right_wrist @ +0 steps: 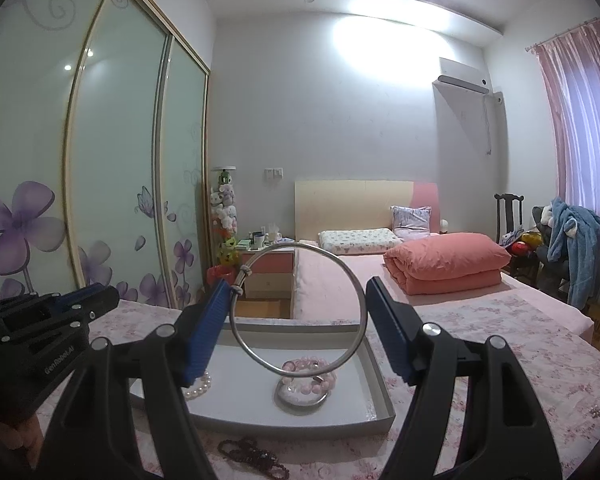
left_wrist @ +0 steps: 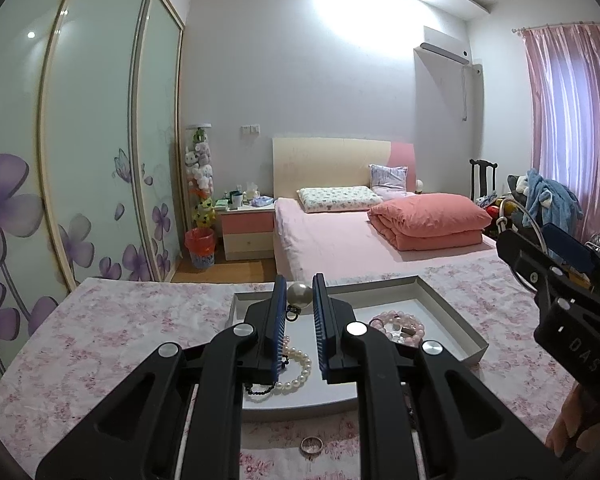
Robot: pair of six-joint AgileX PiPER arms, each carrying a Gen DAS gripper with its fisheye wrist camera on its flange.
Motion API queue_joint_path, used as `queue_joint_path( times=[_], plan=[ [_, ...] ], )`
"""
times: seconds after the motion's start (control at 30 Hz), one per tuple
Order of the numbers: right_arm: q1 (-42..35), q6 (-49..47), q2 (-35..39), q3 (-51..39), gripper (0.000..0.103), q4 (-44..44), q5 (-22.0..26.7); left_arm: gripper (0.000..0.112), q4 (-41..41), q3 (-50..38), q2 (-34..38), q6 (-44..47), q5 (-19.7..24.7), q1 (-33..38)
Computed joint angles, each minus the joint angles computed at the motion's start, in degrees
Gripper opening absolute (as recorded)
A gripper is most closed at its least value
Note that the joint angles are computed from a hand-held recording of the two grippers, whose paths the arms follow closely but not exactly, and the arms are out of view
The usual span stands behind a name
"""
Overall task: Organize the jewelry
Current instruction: 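Lift and carry the bangle and pearl over the tray with both tools, then open both tools, releasing the bangle and pearl into the tray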
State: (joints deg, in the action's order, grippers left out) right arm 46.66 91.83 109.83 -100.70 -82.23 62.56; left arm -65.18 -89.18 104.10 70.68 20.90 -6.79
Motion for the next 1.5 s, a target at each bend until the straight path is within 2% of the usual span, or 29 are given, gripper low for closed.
queue_joint_path(
  times=[0.17, 0.3, 0.37, 0.53, 0.63, 0.8, 0.9, 0.93, 0.97, 1.07, 1.33, 1.5],
  plan=[
    [-3.3, -3.2, 3.2, -3.8, 0.068, 2.7, -3.2, 0.014, 11.0, -8.2, 6.0, -11.8, 2.4, -0.8],
    [-7.8, -8.0, 7.3, -9.0, 0.068, 9.4, -7.0, 0.014, 19.8, -15.6, 11.8, -21.6, 5.1, -1.5],
    [-10.2, -12.4, 10.1, -12.9, 0.068, 15.0, -8.8, 0.014, 24.2, -19.6, 14.9, -26.1, 6.8, -1.8],
    [-15.5, -24.8, 17.7, -24.1, 0.068, 31.5, -10.9, 0.014, 35.2, -33.3, 24.4, -38.5, 15.4, -2.8],
    [-18.0, -31.5, 22.3, -31.4, 0.068, 40.3, -9.8, 0.014, 38.2, -40.9, 29.1, -42.6, 20.8, -2.9],
    [-20.1, -36.2, 25.8, -35.9, 0.069, 48.4, -9.1, 0.014, 40.6, -51.0, 35.0, -46.6, 27.8, -3.1],
    [-21.1, -34.6, 23.4, -31.2, 0.07, 50.3, -12.0, 0.015, 41.1, -56.2, 37.6, -48.6, 31.8, -2.8],
    [-21.2, -33.5, 22.6, -29.8, 0.073, 49.7, -12.5, 0.015, 40.9, -56.5, 37.7, -48.7, 32.2, -2.5],
    [-21.2, -31.4, 20.8, -26.9, 0.075, 48.3, -14.0, 0.016, 40.6, -57.0, 37.7, -48.7, 32.5, -2.1],
    [-21.0, -26.2, 17.2, -21.4, 0.076, 44.9, -16.2, 0.03, 38.8, -55.1, 36.2, -47.6, 31.6, -1.1],
    [-18.4, -18.7, 8.1, -8.9, 0.075, 37.2, -17.7, 0.031, 33.2, -37.8, 24.5, -41.6, 22.8, 2.2],
    [-15.8, -17.4, 3.3, -2.3, 0.068, 35.4, -17.2, 0.031, 29.6, -25.5, 16.8, -36.3, 18.5, 4.7]
  ],
)
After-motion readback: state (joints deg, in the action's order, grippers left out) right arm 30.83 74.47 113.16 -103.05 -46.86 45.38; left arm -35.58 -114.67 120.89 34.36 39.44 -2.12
